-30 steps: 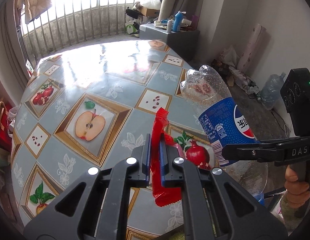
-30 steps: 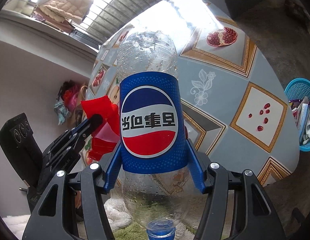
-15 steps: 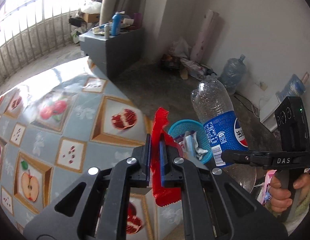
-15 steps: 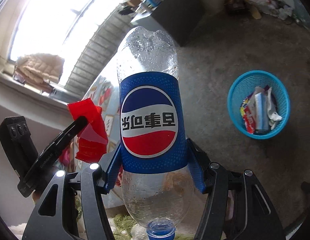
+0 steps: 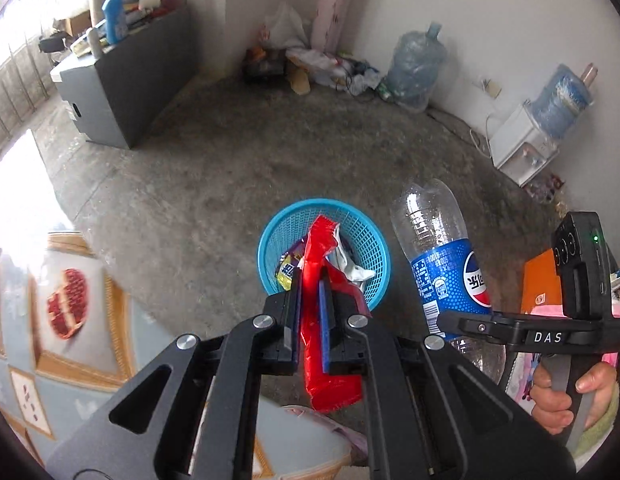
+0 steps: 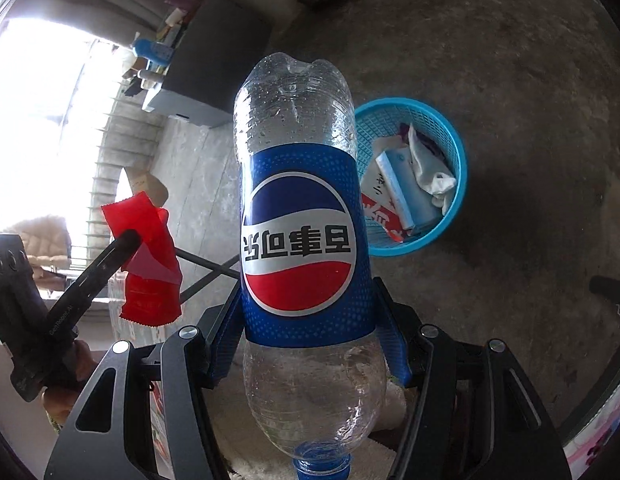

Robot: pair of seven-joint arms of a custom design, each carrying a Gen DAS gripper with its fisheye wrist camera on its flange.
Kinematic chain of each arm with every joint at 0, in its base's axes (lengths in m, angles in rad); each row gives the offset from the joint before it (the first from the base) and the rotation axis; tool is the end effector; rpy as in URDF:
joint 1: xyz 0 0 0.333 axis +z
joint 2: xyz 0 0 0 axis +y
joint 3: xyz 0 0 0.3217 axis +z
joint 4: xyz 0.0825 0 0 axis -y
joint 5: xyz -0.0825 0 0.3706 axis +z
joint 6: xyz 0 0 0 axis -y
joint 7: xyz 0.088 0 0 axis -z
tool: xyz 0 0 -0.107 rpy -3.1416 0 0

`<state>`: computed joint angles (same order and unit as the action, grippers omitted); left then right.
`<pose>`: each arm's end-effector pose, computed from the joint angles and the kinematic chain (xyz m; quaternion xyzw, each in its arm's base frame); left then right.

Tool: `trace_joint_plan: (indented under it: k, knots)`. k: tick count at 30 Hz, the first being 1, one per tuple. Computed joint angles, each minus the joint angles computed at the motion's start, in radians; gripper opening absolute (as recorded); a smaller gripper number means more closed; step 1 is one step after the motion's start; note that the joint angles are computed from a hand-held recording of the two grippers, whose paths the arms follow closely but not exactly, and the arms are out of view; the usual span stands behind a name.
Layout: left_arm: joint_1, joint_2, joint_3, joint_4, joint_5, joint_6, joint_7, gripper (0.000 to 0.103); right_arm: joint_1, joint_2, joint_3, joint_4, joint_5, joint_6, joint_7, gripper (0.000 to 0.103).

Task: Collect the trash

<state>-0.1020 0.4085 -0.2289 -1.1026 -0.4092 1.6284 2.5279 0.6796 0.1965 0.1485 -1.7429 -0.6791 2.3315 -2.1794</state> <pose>0.6285 -0.2185 0.6212 0.1466 -0.9558 0.2487 0.0549 0.4474 0.4612 0.5150 -0.1113 0.9384 -0.0221 0.3263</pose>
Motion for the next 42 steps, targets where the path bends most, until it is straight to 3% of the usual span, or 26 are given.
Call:
trace_joint_plan:
  k: [4,6,8,11,16,23,31,35,40,42]
  knots:
    - [-0.063,0.013,-0.007,-0.033,0.054,0.060,-0.029,0.006,-0.044,-0.031,-0.020,-0.120,-0.014,0.151,0.038,0.060]
    - [-0.089,0.026,-0.010,-0.043,0.077,0.094,-0.044,0.019,-0.082,-0.038,-0.030,-0.174,0.009,0.225,0.010,0.062]
    - [-0.118,0.041,-0.009,-0.059,0.102,0.155,-0.067,0.051,-0.121,-0.035,-0.040,-0.230,0.044,0.297,-0.036,0.075]
    - [-0.152,0.048,-0.003,-0.092,0.148,0.244,-0.115,0.052,-0.151,-0.026,-0.043,-0.289,0.130,0.284,-0.070,0.076]
    - [-0.119,0.086,-0.015,-0.024,0.124,0.199,-0.109,0.052,-0.125,-0.019,-0.060,-0.305,0.058,0.265,0.036,0.076]
    - [-0.060,0.073,-0.023,0.013,0.051,0.141,-0.075,0.052,-0.099,-0.027,-0.032,-0.272,0.044,0.148,0.069,0.076]
    - [0.048,0.011,-0.015,0.012,-0.093,0.086,-0.036,0.052,-0.052,-0.039,0.014,-0.156,0.052,-0.096,0.004,0.076]
    - [0.119,-0.025,0.005,-0.013,-0.159,0.113,0.009,0.059,-0.022,0.005,0.024,-0.015,0.047,-0.249,-0.087,0.076]
    - [0.195,-0.025,0.039,0.013,-0.196,0.128,-0.008,0.061,0.031,0.091,0.012,0.185,0.001,-0.376,-0.203,0.076]
    - [0.225,-0.016,0.046,0.037,-0.207,0.127,-0.021,0.067,0.057,0.141,0.000,0.284,-0.023,-0.420,-0.276,0.076]
